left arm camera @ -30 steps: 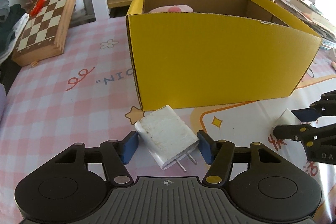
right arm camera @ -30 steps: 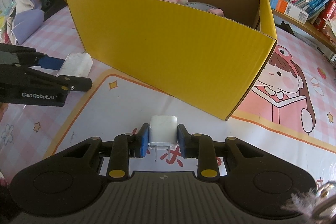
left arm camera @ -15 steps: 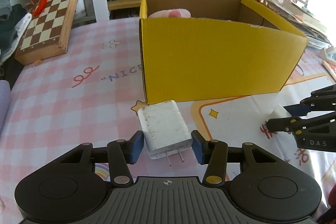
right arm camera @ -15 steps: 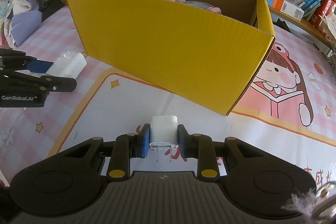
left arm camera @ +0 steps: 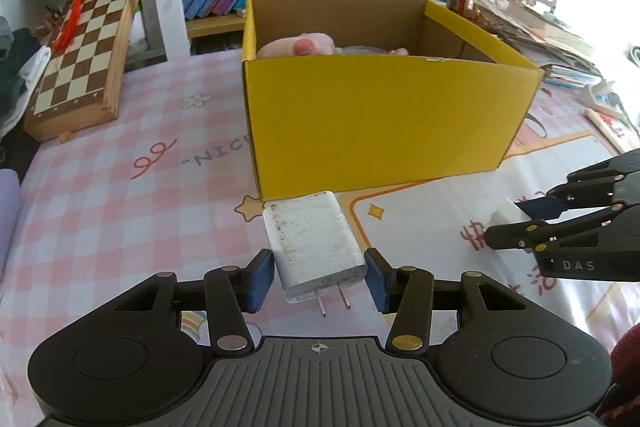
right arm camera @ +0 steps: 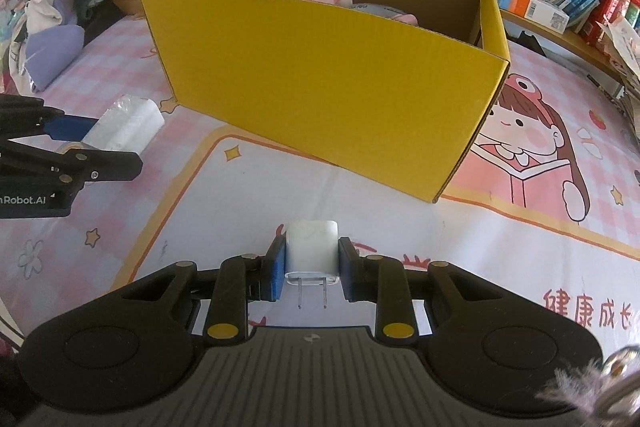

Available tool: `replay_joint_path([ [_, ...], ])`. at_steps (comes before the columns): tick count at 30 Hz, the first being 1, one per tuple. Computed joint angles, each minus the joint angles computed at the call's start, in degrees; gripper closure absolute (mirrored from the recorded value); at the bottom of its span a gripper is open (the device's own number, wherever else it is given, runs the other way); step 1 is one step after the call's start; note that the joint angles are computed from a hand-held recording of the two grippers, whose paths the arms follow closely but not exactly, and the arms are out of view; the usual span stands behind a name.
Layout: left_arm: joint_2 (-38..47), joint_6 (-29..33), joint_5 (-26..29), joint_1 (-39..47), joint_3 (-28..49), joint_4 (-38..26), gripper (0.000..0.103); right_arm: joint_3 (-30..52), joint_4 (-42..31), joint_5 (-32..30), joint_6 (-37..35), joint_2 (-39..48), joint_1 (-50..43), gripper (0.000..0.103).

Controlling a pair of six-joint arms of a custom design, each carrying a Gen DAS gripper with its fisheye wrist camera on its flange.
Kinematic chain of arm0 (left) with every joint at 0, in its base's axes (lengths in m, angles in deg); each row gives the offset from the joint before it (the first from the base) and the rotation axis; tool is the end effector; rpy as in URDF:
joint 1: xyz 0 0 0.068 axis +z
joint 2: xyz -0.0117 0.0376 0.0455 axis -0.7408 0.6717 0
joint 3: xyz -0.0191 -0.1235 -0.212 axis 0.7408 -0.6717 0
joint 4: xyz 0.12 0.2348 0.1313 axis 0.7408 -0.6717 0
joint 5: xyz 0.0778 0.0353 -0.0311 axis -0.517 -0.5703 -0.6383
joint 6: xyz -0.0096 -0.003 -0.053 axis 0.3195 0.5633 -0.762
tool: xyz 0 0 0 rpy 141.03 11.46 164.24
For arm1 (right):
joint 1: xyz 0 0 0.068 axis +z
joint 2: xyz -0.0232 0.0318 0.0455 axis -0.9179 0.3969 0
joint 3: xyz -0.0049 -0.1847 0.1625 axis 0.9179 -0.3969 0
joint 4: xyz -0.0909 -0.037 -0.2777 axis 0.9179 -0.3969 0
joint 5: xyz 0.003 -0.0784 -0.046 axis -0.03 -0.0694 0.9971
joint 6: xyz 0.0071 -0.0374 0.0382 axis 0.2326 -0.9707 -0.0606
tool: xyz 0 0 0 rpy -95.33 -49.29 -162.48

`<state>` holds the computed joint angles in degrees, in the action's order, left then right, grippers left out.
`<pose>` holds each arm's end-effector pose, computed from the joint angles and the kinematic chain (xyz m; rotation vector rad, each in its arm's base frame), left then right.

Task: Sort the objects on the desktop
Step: 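Lift the large charger with the left gripper while the right gripper carries the small charger to the box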

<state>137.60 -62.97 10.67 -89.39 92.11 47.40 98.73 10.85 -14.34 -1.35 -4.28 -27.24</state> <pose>0.2225 -0.1995 0.1689 0.8791 2.2892 -0.3849 0.1430 0.0997 0.1628 0.0653 2.5220 -0.0041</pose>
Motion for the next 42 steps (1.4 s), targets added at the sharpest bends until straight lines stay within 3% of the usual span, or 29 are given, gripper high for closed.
replay_joint_path([
  [16,-7.2,3.1,3.6,-1.0,-3.0,-2.8,0.055,2.5,-7.2,6.4,11.2,-0.1,11.0,0.078],
  [33,-18.5,8.2,8.5,0.5,-7.8,-6.6,0.055,8.3,-18.6,15.7,36.7,8.0,28.3,0.078],
  [42,-22.2,12.9,13.9,3.5,-6.3,-7.7,0.055,12.2,-22.8,17.9,41.3,10.0,29.7,0.078],
])
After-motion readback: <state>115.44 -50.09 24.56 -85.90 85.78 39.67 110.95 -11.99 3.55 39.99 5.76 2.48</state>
